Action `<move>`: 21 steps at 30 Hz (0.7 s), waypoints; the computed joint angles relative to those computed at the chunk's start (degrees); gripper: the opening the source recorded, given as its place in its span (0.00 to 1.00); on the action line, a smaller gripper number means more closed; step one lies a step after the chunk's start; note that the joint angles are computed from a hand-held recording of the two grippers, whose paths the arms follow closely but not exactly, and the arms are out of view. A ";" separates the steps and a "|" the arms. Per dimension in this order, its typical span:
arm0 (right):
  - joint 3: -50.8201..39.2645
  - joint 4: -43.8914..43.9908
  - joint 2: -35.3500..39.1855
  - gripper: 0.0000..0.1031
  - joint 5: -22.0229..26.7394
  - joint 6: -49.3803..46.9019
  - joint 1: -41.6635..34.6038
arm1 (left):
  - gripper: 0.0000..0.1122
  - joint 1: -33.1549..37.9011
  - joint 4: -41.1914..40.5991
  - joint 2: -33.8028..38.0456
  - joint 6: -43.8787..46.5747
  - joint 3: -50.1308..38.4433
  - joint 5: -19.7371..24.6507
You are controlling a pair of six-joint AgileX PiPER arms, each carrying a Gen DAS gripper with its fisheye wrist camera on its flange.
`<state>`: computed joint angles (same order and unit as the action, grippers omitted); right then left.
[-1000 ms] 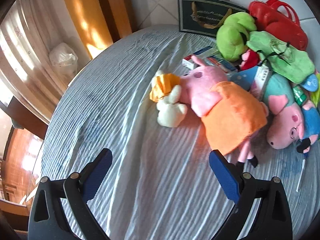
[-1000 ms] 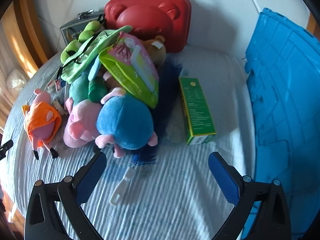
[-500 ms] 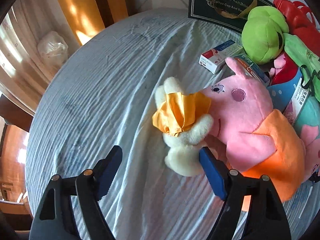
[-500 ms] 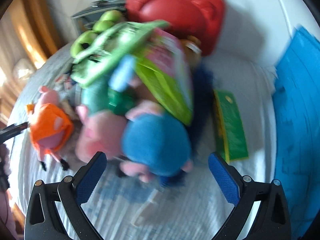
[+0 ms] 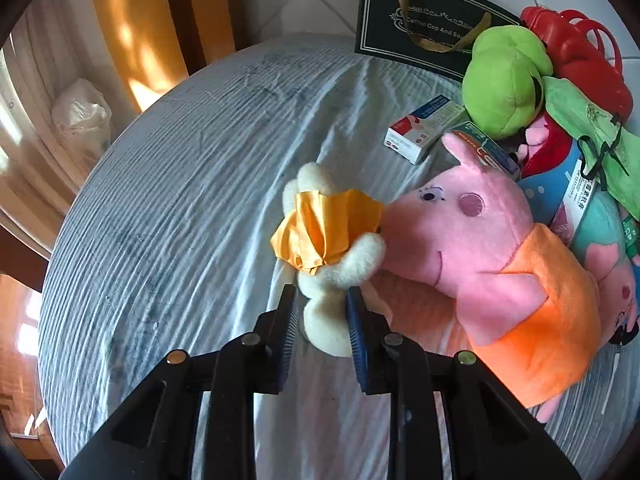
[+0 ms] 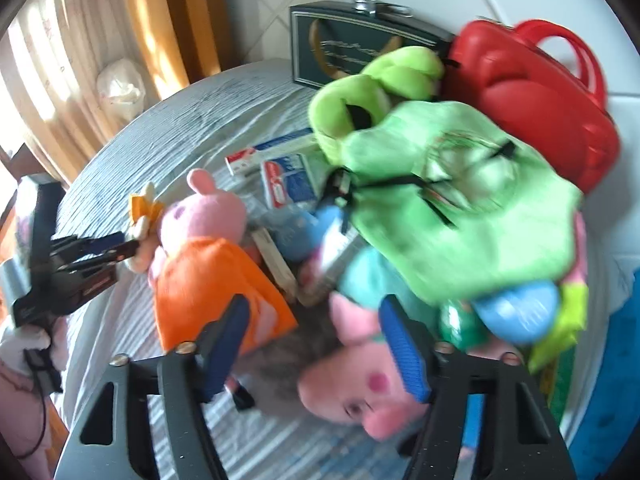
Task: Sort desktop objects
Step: 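Grasp the white plush bunny with yellow bow with the left tool, then grasp the blue-and-white floss pick box with the right tool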
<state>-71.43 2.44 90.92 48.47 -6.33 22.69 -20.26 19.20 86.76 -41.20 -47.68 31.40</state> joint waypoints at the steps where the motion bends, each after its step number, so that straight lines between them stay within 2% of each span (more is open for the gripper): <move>1: -1.56 0.08 1.99 0.63 0.04 0.49 0.43 | 0.22 1.34 -2.95 0.10 3.70 0.00 -0.98; 3: -5.49 0.44 6.51 0.63 0.45 1.10 1.16 | 0.22 1.93 -4.55 0.91 5.59 -0.41 -1.68; 5: -8.58 1.51 9.69 0.63 1.03 0.97 1.46 | 0.26 2.00 -5.17 2.09 5.77 -0.88 -2.57; 7: -11.04 1.13 11.85 0.63 1.39 1.24 2.06 | 0.48 2.55 -4.92 3.71 4.51 -1.82 -3.12; 9: -14.33 1.10 14.41 0.63 2.43 0.22 2.61 | 0.56 4.01 -7.03 5.74 5.51 -3.37 -4.22; 11: -18.18 1.02 17.70 0.63 3.72 -0.30 2.50 | 0.56 5.00 -10.96 7.56 9.47 -4.76 -4.83; 12: -19.74 1.24 19.12 0.63 4.30 -0.62 2.29 | 0.56 4.73 -10.39 8.75 9.39 -5.67 -4.59; 16: -27.75 0.93 26.88 0.63 6.68 -1.70 2.31 | 0.44 5.37 -9.22 11.73 9.98 -8.32 -4.56; 18: -31.01 0.27 29.93 0.63 7.70 -2.00 2.82 | 0.44 6.86 -7.27 12.82 8.70 -10.19 -3.41; 19: -33.18 -0.75 31.86 0.64 8.48 -1.76 3.24 | 0.44 8.40 -9.57 13.66 11.07 -11.27 -3.22; 21: -37.00 -2.45 35.24 0.71 9.59 -1.21 3.86 | 0.43 9.81 -12.79 14.57 14.40 -12.20 -3.20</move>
<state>-108.43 -0.01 126.16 58.06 -7.55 26.55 -10.45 6.41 101.34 -26.80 -59.88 28.20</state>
